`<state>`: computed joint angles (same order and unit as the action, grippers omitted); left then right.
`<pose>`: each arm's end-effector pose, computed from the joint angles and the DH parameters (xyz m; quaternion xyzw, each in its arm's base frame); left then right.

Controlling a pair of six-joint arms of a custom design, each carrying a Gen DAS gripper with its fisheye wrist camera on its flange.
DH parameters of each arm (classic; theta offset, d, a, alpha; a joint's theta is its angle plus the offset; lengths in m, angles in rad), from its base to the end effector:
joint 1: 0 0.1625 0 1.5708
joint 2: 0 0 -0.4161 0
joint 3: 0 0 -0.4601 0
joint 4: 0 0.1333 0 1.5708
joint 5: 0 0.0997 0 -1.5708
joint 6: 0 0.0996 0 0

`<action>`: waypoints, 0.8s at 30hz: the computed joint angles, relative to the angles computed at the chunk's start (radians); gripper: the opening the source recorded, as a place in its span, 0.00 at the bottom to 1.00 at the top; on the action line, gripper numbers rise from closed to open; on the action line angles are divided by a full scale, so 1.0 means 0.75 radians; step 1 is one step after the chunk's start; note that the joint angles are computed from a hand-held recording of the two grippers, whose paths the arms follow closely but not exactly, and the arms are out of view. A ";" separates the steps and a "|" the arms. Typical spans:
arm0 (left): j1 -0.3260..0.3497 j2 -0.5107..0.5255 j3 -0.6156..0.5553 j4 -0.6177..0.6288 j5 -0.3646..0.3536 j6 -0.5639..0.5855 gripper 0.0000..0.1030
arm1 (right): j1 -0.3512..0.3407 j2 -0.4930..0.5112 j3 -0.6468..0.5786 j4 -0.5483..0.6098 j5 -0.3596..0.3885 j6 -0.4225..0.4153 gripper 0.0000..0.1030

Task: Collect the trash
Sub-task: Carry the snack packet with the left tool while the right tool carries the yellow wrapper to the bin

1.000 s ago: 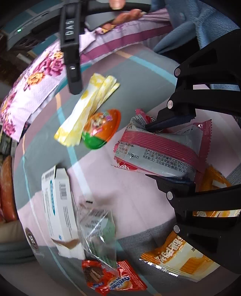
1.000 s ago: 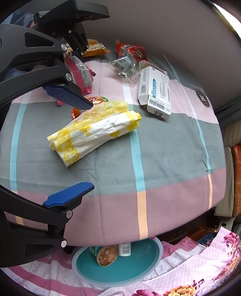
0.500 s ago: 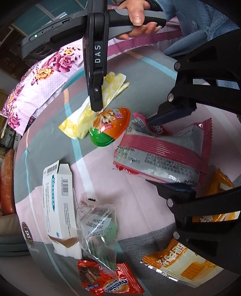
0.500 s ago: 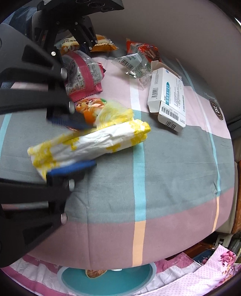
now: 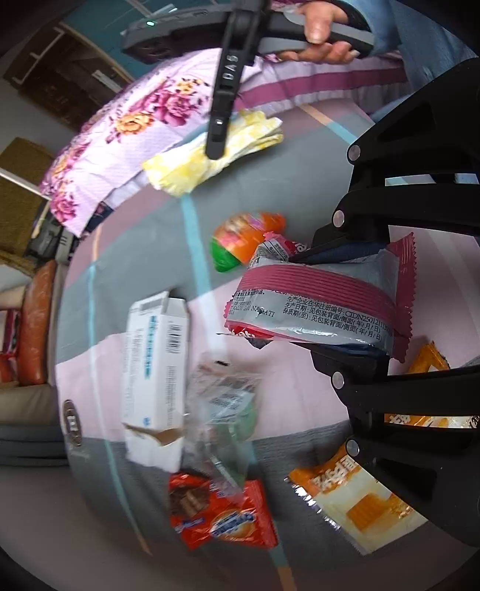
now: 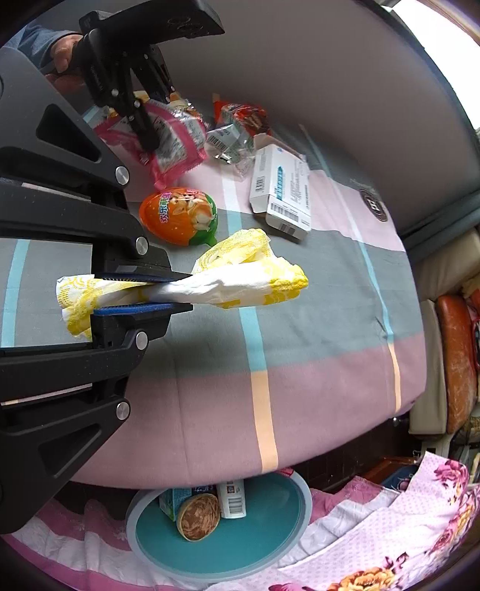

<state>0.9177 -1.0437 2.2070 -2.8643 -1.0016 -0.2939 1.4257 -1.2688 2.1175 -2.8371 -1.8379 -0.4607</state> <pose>-0.1562 -0.5118 0.0295 0.1531 0.9456 -0.1833 0.2209 0.0252 -0.5676 0.1671 0.1251 -0.9619 0.1572 0.1856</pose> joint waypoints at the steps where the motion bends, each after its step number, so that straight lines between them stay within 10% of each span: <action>1: -0.011 -0.004 -0.005 -0.007 0.006 -0.002 0.36 | -0.008 -0.013 0.003 0.000 0.014 0.004 0.09; 24: -0.157 0.484 -0.532 0.085 -0.044 0.144 0.36 | -0.233 -0.249 -0.013 -0.087 0.249 0.081 0.09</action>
